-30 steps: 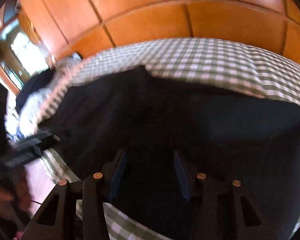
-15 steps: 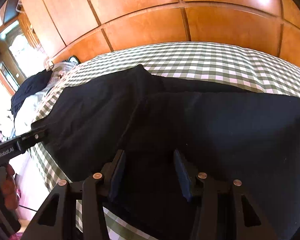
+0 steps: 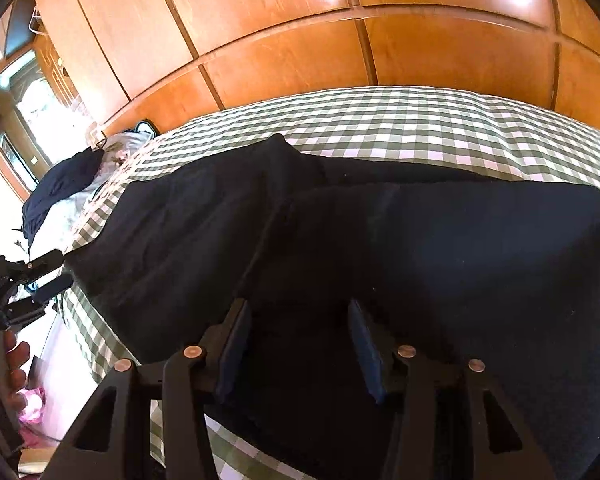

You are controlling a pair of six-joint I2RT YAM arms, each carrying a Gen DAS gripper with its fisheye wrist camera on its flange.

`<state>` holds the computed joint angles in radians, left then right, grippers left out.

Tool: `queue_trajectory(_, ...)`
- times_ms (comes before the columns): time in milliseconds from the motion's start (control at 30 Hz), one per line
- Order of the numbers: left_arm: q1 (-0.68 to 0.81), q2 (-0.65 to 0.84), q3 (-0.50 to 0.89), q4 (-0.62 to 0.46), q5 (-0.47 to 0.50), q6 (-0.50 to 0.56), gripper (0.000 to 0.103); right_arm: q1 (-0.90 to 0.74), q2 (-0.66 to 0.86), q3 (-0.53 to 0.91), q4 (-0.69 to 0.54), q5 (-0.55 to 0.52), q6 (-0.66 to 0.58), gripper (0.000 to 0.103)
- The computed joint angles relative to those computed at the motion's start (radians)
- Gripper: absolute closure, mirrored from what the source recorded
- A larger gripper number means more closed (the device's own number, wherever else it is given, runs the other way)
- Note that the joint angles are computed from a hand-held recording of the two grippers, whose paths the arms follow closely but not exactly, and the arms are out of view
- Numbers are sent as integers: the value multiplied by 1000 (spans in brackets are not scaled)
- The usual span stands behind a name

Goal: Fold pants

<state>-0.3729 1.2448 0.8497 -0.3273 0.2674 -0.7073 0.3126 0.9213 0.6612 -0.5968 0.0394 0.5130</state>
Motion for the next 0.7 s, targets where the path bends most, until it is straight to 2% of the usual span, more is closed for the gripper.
queue_trajectory(167, 191, 13, -61, 21, 104, -52, 52, -1, 5, 2, 1, 2, -5, 50)
queue_trajectory(267, 272, 66, -84, 63, 181, -131, 54, -1, 3, 2, 1, 1, -3, 50)
queue_trajectory(600, 342, 150, -92, 144, 267, -241, 55, -1, 2, -1, 4, -2, -4, 50)
queue_trajectory(667, 350, 166, -77, 140, 266, -241, 63, -2, 1, -2, 5, -3, -5, 50)
queue_trajectory(700, 344, 176, -62, 131, 254, -228, 73, -4, 0, -2, 6, -4, -7, 50)
